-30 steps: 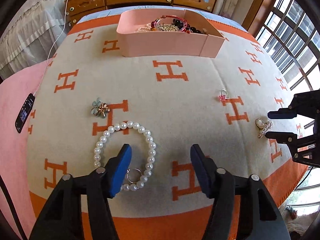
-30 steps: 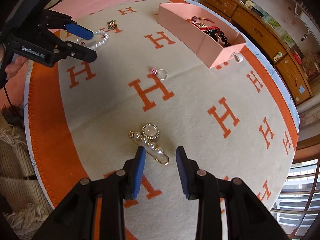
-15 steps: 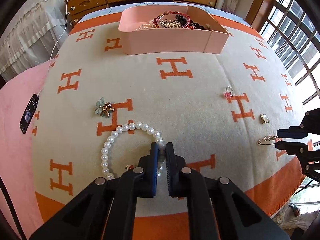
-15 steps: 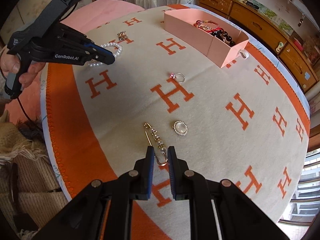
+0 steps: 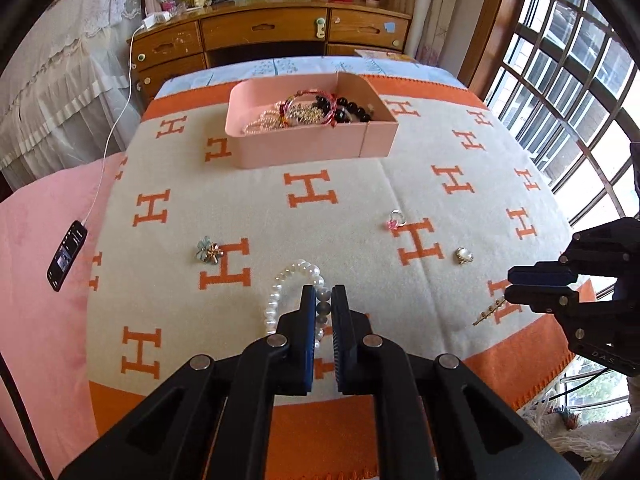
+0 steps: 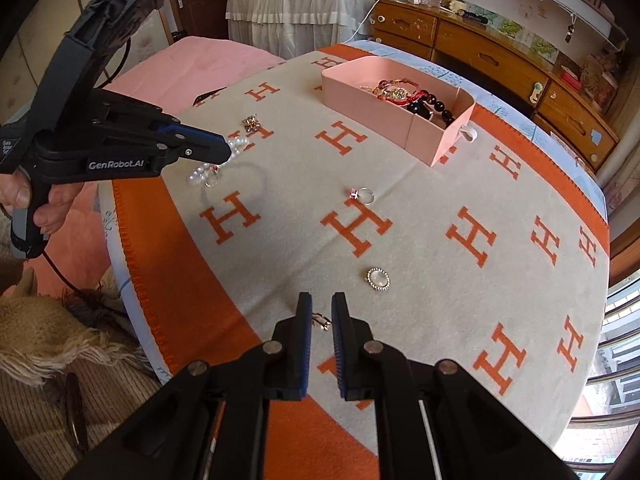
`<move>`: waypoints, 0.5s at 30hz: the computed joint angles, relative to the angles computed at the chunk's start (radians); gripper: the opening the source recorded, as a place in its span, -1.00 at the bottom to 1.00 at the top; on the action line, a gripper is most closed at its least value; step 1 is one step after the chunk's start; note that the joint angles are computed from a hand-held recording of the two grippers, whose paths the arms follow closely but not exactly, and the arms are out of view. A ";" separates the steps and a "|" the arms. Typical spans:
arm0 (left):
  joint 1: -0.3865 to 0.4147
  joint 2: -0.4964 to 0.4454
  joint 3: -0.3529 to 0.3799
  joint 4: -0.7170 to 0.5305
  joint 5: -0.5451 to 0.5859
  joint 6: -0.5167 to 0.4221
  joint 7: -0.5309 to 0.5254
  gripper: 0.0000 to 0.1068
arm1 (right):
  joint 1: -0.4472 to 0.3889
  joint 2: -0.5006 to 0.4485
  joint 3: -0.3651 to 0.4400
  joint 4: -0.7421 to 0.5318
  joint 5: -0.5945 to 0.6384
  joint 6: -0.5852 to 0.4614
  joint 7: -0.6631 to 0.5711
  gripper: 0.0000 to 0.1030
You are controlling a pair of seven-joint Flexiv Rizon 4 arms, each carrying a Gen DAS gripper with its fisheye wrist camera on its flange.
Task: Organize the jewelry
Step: 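Grasp the white pearl bracelet with the left tool while the right tool grasps the pearl safety-pin brooch, then carry the pearl bracelet and pin brooch into the pink box and open both tools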
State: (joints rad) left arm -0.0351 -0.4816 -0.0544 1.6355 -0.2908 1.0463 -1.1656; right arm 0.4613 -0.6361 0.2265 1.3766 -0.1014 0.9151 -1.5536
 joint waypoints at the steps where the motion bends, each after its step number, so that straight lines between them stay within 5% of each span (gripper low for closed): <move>1: 0.004 0.010 -0.007 0.002 -0.006 0.011 0.011 -0.90 | 0.002 0.003 -0.003 -0.002 0.000 0.006 0.010 -0.82; 15: -0.006 0.006 -0.004 -0.118 0.002 0.088 0.053 -0.90 | 0.049 -0.011 -0.065 -0.164 -0.086 0.070 0.150 -0.82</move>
